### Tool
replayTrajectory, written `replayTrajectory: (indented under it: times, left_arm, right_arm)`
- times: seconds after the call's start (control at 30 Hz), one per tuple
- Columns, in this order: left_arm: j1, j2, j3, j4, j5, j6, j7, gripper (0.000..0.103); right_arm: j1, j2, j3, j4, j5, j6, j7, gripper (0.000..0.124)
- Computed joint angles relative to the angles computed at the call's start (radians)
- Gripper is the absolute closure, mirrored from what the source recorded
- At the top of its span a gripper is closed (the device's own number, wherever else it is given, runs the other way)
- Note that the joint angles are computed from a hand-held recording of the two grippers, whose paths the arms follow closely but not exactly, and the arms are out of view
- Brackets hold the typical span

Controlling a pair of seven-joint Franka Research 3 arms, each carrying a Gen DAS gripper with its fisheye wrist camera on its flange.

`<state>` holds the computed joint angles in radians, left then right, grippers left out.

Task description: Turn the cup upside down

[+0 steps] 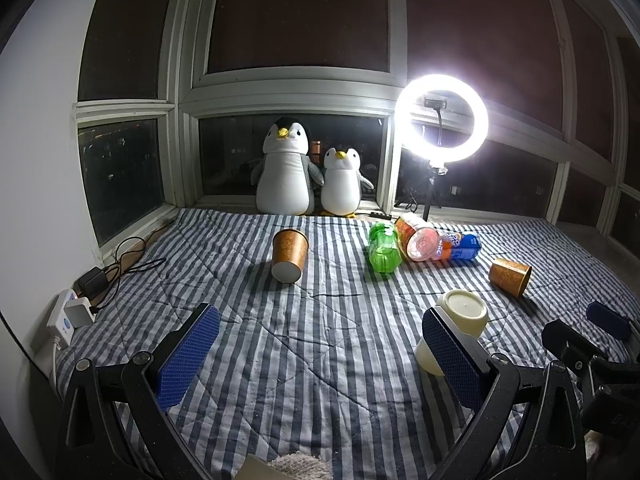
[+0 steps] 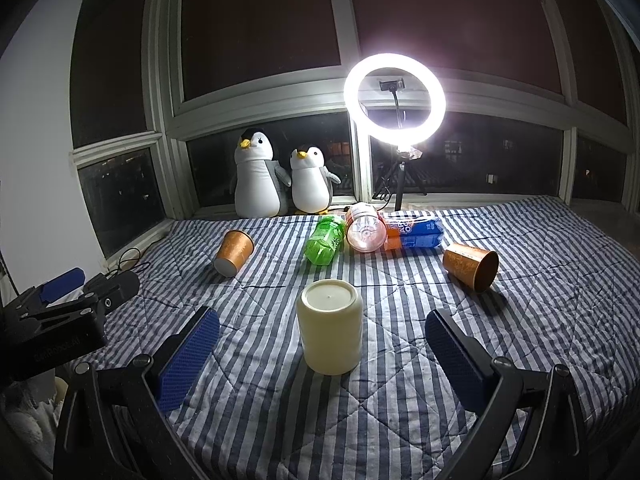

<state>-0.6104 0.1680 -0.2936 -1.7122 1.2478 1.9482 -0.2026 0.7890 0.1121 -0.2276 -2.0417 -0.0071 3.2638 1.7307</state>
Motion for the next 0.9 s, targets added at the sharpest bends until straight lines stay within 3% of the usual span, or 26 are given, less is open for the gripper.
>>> replayTrajectory:
  times: [0.23, 0.9]
  left_arm:
    - [-0.001, 0.003, 0.002, 0.003, 0.001, 0.001, 0.002, 0.0]
    - [-0.003, 0.005, 0.003, 0.006, 0.0, -0.001, 0.002, 0.0]
  right_arm:
    - [-0.03, -0.001, 0.032, -0.003, 0.013, 0.002, -0.013, 0.022]
    - [-0.016, 0.002, 0.021, -0.004, 0.038, 0.002, -0.029, 0.022]
